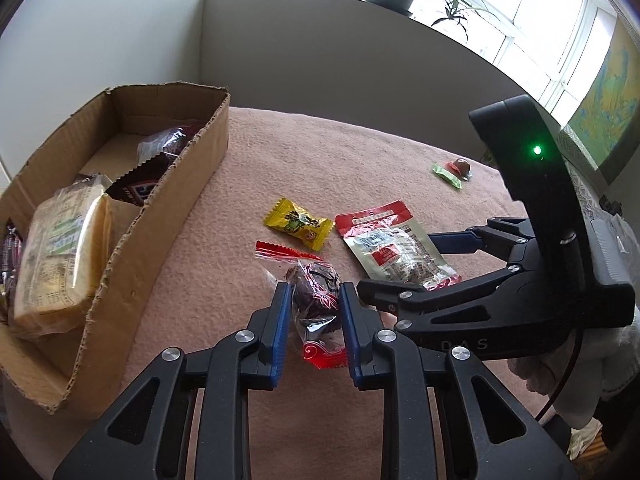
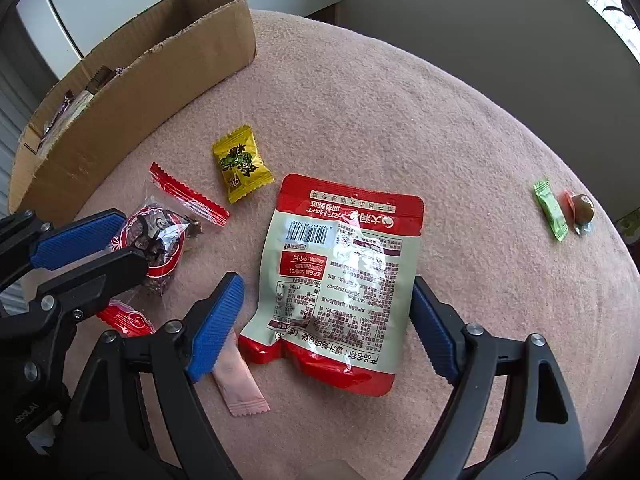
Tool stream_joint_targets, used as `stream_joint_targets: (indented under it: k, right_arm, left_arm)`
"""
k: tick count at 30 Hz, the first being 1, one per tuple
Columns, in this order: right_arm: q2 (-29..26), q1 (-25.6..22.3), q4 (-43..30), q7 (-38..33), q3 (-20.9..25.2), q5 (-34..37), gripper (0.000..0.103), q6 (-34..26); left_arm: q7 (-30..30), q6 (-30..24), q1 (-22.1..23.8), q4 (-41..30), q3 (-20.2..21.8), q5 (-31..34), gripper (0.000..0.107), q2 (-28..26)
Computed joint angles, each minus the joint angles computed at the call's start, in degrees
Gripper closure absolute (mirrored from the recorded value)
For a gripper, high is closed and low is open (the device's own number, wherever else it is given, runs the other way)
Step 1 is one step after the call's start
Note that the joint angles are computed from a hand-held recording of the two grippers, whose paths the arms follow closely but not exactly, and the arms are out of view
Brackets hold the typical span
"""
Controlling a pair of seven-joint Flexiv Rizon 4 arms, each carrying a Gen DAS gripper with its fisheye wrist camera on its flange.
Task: Organize snacks
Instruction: 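Close the left gripper on the red-tied clear bag while the right gripper closes on the pouch, then carry the clear bag and pouch into the box and open both grippers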
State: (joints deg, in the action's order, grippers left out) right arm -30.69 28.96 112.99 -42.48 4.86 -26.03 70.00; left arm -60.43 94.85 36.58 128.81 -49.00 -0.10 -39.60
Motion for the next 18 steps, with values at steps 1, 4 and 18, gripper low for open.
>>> stream_joint_targets:
  k: [1,4,18]
  right_arm:
    - [0.26,0.06,0.21,0.13,-0.14,-0.11,0.033,0.37]
    - [0.81,-0.66,0.42,-0.64,0.66,0.90,0.039,0.40]
    - [3.75,0.09,4.30,1.79,-0.52,-2.30,0.040,1.00]
  left_arm:
    - [0.06,-0.08,0.12,-0.04,0.00,0.02,0.084,-0.04]
    - [0.41,-0.23,0.25,-0.12,-0.07,0.12,0.084,-0.21]
    - [3.99,-3.97,-8.57,-3.57,7.49,-5.61,0.069,1.04]
